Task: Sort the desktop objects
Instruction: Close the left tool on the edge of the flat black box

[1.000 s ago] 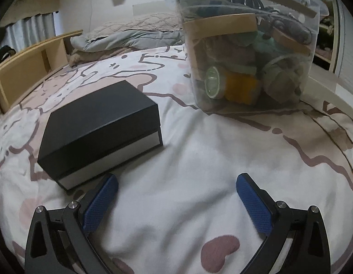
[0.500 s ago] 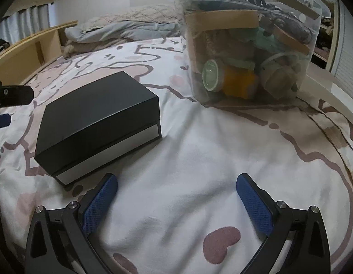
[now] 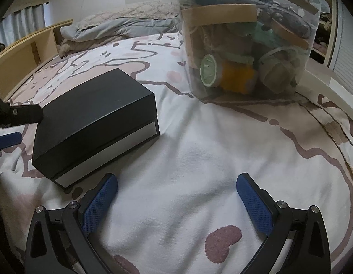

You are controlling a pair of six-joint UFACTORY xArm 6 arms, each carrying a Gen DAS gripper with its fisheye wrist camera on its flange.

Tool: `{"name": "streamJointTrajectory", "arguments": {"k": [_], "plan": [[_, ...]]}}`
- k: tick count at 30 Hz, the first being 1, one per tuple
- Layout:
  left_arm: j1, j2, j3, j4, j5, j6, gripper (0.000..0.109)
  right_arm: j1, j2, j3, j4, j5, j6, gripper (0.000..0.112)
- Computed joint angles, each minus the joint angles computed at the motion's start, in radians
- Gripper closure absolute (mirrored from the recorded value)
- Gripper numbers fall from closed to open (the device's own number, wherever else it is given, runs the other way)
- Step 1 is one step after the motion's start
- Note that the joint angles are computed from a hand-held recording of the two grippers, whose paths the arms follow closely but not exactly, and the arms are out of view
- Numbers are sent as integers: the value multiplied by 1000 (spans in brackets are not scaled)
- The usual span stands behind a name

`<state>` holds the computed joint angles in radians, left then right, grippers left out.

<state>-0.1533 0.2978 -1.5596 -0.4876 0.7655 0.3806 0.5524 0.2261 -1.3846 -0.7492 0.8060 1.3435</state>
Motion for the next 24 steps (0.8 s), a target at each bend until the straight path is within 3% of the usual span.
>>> {"name": "streamJointTrajectory", "arguments": {"k": [3,11,24], "plan": [[-1,-5,22,33,-43,-6,6,-13,-13,-2,70,-11,-56,9],[-7,-20,58,69,-99,16,6,-27,-58,10,65,38,16,9],[-3,-29,79,117,-112,-17,6,-51,-53,-7,92,-22,29,9]]}}
